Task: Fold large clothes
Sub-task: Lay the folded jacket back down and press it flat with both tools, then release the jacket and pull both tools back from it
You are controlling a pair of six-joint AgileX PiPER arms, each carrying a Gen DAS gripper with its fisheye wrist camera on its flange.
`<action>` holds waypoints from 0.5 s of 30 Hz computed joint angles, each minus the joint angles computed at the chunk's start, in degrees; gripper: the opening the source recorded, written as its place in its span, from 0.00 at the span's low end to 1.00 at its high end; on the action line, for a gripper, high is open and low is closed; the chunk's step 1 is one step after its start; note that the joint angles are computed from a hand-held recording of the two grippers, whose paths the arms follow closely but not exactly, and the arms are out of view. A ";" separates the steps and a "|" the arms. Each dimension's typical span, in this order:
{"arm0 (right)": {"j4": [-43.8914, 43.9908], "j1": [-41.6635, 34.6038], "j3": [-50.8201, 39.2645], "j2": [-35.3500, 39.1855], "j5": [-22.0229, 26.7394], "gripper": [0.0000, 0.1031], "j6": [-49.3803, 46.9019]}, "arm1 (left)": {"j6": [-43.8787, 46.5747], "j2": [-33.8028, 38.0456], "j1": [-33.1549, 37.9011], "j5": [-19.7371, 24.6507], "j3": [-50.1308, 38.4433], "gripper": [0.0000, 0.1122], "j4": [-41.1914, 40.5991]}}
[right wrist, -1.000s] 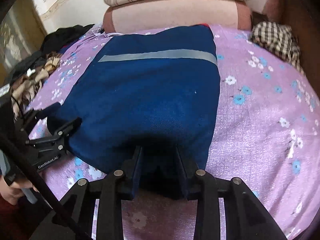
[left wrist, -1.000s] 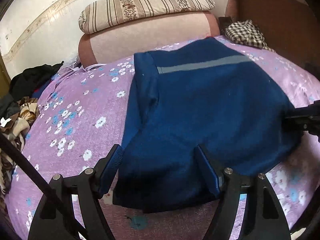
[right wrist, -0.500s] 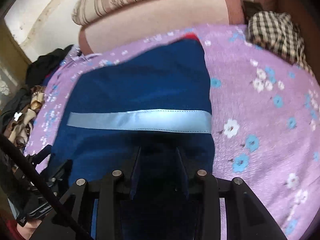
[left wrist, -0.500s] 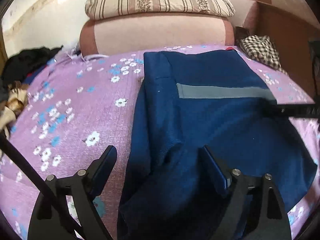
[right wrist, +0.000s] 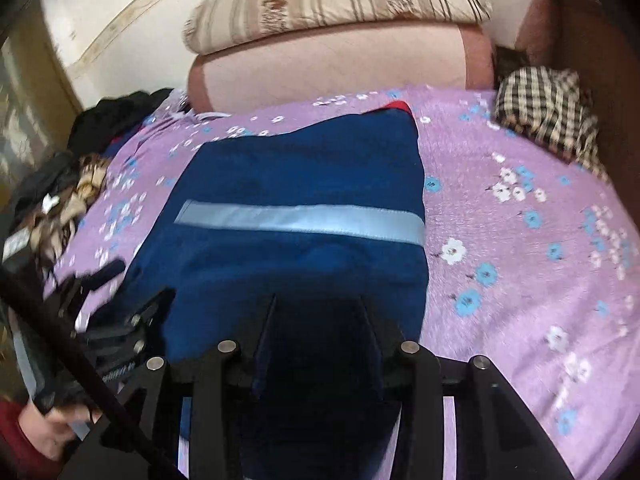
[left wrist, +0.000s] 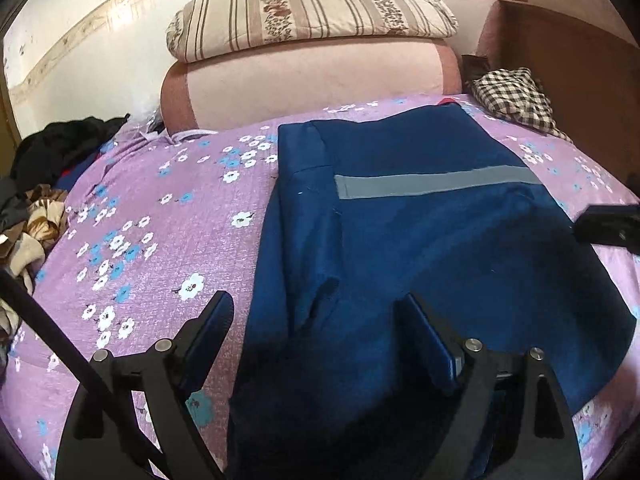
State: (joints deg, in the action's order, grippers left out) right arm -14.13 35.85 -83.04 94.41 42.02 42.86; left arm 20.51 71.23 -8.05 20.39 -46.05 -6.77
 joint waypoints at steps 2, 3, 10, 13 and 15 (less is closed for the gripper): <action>-0.21 1.24 3.29 -2.45 -1.33 0.44 2.03 | -0.28 -1.05 -0.53 0.03 0.70 0.77 0.73; -0.17 1.91 5.00 -3.51 -2.01 0.44 3.01 | -1.26 -1.62 -1.00 -0.09 1.12 0.77 1.78; -4.24 7.09 13.10 -6.72 -3.49 0.45 12.20 | -6.25 -3.53 -3.26 -1.09 3.23 0.77 7.25; -6.04 7.91 13.06 -5.48 -3.10 0.45 13.07 | -6.40 -3.29 -3.25 -1.51 3.56 0.77 7.18; -5.00 7.15 14.16 -5.56 -4.75 0.45 12.47 | -5.97 -3.19 -3.09 -1.45 3.52 0.77 6.61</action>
